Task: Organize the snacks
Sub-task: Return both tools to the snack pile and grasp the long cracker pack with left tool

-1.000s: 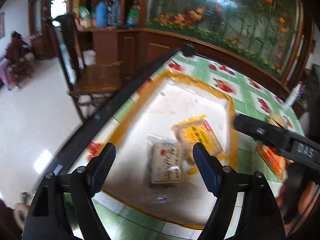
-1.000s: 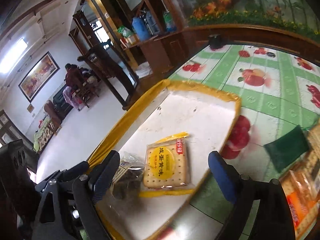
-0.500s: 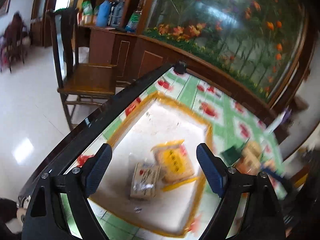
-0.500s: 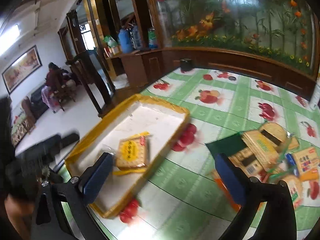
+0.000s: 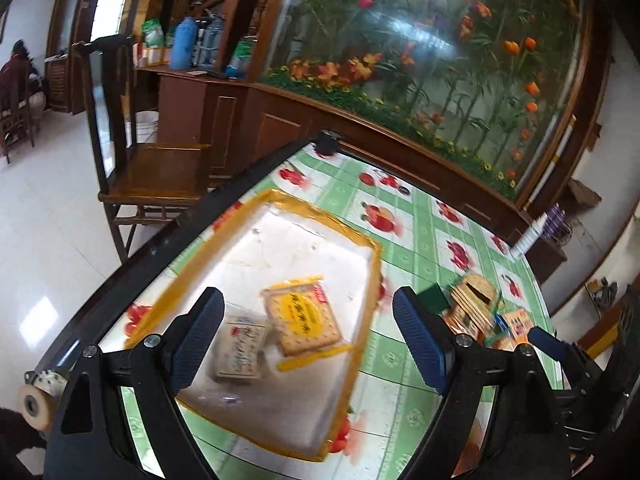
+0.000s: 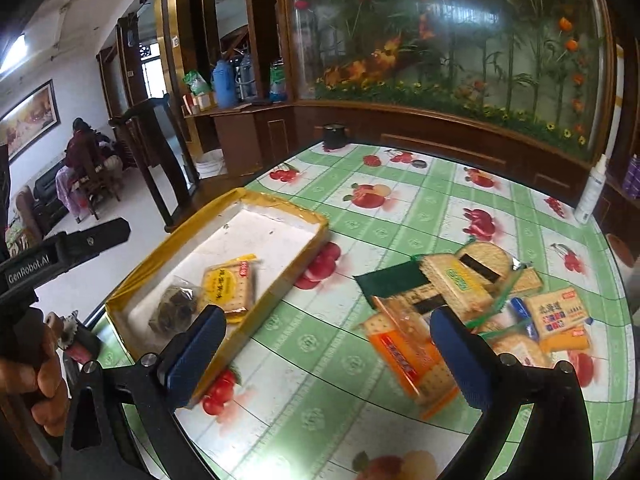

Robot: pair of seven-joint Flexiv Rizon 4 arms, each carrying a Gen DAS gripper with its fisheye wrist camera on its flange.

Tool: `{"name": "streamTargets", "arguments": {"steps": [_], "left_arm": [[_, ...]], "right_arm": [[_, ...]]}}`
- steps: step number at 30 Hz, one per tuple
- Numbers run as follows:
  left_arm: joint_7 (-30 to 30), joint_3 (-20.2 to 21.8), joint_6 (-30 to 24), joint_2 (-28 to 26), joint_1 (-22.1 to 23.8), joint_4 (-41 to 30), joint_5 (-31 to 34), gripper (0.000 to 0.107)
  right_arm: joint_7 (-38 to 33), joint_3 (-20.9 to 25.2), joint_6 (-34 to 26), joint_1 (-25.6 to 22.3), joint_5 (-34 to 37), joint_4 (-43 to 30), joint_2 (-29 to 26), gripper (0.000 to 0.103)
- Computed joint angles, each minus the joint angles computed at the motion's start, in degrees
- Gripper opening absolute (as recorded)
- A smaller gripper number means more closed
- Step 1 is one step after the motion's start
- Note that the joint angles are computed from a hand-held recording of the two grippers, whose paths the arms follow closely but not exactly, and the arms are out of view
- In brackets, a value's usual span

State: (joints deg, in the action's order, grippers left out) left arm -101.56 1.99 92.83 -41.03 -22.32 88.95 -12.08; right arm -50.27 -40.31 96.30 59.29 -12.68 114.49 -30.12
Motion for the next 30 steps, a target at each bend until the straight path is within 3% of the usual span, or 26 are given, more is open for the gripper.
{"name": "streamTargets", "arguments": {"steps": [6, 13, 18, 25, 28, 30], "left_arm": [[2.41, -2.5, -1.7, -0.82, -0.32, -1.75, 1.36, 0.087], [6.65, -6.3, -6.63, -4.81, -0.91, -7.45, 1.85, 0.087], [8.77, -6.97, -12.79, -9.05, -3.17, -14.1, 2.08, 0.087], [11.68, -7.72, -19.29, -13.46, -4.85, -21.23, 2.93, 0.087], [13.02, -7.83, -21.29, -14.96, -5.08, -23.91, 3.23, 0.087], [13.91, -7.57, -23.37, -16.49, -5.42, -27.02, 3.46, 0.087]], "right_arm": [[-1.01, -0.51, 1.08, -0.47, 1.24, 2.65, 0.88, 0.103], [-5.43, -2.19, 9.37, -2.41, 9.78, 12.61, 2.74, 0.103], [-7.58, 6.69, 11.19, -13.87, 12.66, 14.53, 4.87, 0.103], [-12.48, 15.0, 11.96, -22.63, 14.57, 12.82, 4.5, 0.103], [-15.08, 21.25, 11.11, -28.26, 13.19, 10.53, 3.71, 0.103], [-16.62, 22.45, 10.14, -28.96, 13.06, 9.17, 3.0, 0.103]]}}
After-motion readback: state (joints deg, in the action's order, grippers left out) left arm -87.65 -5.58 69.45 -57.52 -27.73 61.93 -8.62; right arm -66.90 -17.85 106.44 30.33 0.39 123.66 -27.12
